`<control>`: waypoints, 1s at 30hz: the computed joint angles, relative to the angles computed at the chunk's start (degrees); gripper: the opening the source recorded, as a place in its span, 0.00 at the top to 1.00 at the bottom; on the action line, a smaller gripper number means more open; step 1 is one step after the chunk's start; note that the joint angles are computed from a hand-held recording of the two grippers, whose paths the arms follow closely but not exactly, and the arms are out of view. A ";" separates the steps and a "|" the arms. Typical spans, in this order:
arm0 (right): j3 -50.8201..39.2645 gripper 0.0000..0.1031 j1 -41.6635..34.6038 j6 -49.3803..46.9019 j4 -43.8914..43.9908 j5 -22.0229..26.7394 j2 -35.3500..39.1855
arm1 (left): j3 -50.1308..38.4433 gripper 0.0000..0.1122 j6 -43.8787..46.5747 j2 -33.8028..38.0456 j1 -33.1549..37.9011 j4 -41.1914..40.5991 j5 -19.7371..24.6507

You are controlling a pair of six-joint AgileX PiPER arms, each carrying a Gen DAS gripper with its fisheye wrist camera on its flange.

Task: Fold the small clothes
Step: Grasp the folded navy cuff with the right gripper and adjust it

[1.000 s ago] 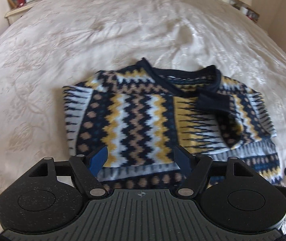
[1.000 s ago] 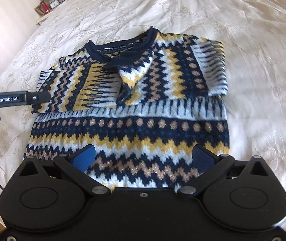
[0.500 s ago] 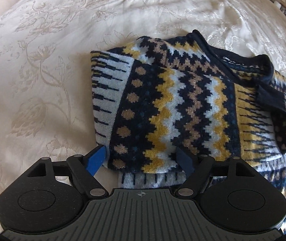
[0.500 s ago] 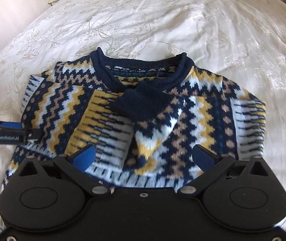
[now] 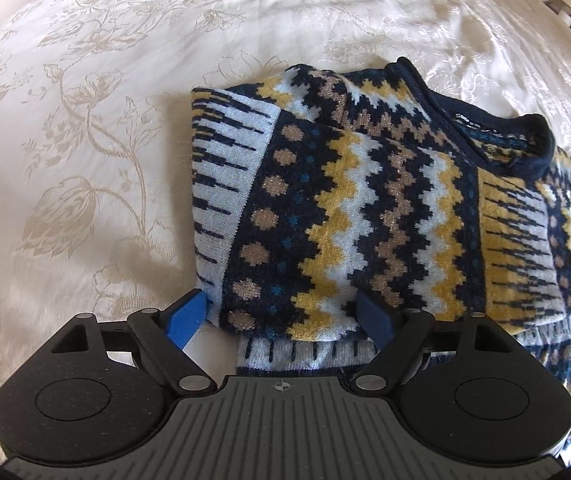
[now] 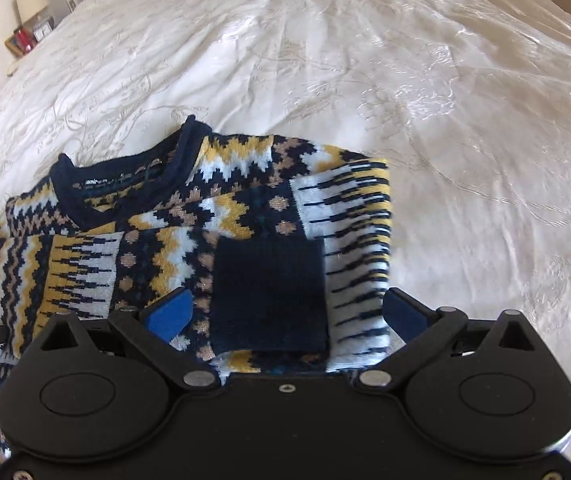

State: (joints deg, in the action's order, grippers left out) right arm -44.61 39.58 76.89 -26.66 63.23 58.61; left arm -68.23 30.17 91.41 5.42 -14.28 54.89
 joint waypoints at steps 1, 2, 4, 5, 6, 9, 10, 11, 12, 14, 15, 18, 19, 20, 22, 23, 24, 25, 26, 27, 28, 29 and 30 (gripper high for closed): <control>0.93 0.02 0.26 0.77 -0.15 -0.73 -1.48 | 0.01 0.28 0.03 0.01 0.09 -0.04 0.04; 1.85 0.02 0.12 1.02 0.30 -1.84 -3.02 | 0.03 0.28 0.12 0.03 0.13 -0.03 0.05; 2.84 0.04 0.14 1.19 0.75 -3.26 -4.33 | 0.12 0.28 0.47 -0.04 0.28 -0.06 0.00; 3.18 0.08 0.25 1.04 0.63 -3.62 -4.64 | 0.16 0.28 0.74 -0.24 0.41 -0.11 0.02; 3.52 0.08 0.10 0.54 0.65 -4.19 -4.91 | 0.32 0.28 1.18 -0.57 0.64 -0.37 -0.03; 4.63 0.09 -3.16 -3.52 2.98 -7.59 -5.12 | 0.73 0.28 3.09 -1.57 1.63 -1.27 0.20; 4.83 0.09 -4.29 -4.71 3.81 -8.44 -4.67 | 0.84 0.28 3.53 -1.88 1.88 -1.47 0.33; 5.03 0.09 -5.59 -5.87 4.65 -9.23 -4.26 | 0.85 0.28 3.90 -2.16 2.08 -1.62 0.41; 5.36 0.09 -6.99 -6.96 5.58 -10.22 -4.14 | 0.94 0.28 4.29 -2.47 2.33 -1.78 0.49; 6.17 0.10 -9.47 -8.64 7.77 -12.73 -4.46 | 0.94 0.28 4.96 -3.02 2.84 -2.33 0.42; 6.41 0.12 -10.52 -9.76 9.03 -13.58 -4.76 | 0.82 0.28 5.30 -3.29 3.18 -2.71 0.52; 6.14 0.32 -12.59 -13.12 12.24 -14.91 -3.51 | 0.45 0.28 5.68 -3.77 3.77 -3.64 0.80; 5.74 0.45 -12.76 -13.49 12.66 -14.57 -2.81 | 0.36 0.28 5.83 -3.93 3.95 -3.84 0.88; 5.38 0.64 -12.93 -13.75 13.06 -14.24 -2.47 | 0.15 0.28 5.98 -4.10 4.12 -4.03 1.02; 4.41 0.80 -13.44 -15.13 14.85 -14.17 -2.50 | -0.31 0.28 6.14 -4.34 4.41 -4.30 1.36; 2.83 0.81 -11.95 -14.38 13.90 -12.99 -2.32 | -0.64 0.28 6.11 -4.41 4.43 -4.51 1.51; 0.98 0.81 -9.91 -13.73 12.49 -11.76 -2.46 | -1.00 0.28 6.17 -4.44 4.54 -4.75 1.77; -0.68 0.81 -8.17 -13.66 11.47 -11.16 -3.09 | -1.34 0.28 6.22 -4.45 4.61 -5.11 1.93; -2.44 0.82 -6.12 -13.17 9.85 -10.03 -3.83 | -1.77 0.28 6.25 -4.34 4.64 -5.39 2.11; -4.59 0.82 -3.38 -11.57 6.81 -7.52 -4.06 | -2.15 0.28 6.12 -4.10 4.41 -5.56 2.03; -6.24 0.82 -1.08 -9.93 3.89 -4.50 -4.21 | -2.44 0.28 6.07 -3.83 4.18 -5.78 1.84; -6.84 0.82 -0.66 -9.09 2.65 -2.62 -4.57 | -2.73 0.28 6.00 -3.48 3.92 -5.88 1.66; -6.55 0.82 -2.52 -9.88 3.49 -1.96 -4.99 | -2.98 0.28 5.64 -2.90 3.33 -5.65 1.25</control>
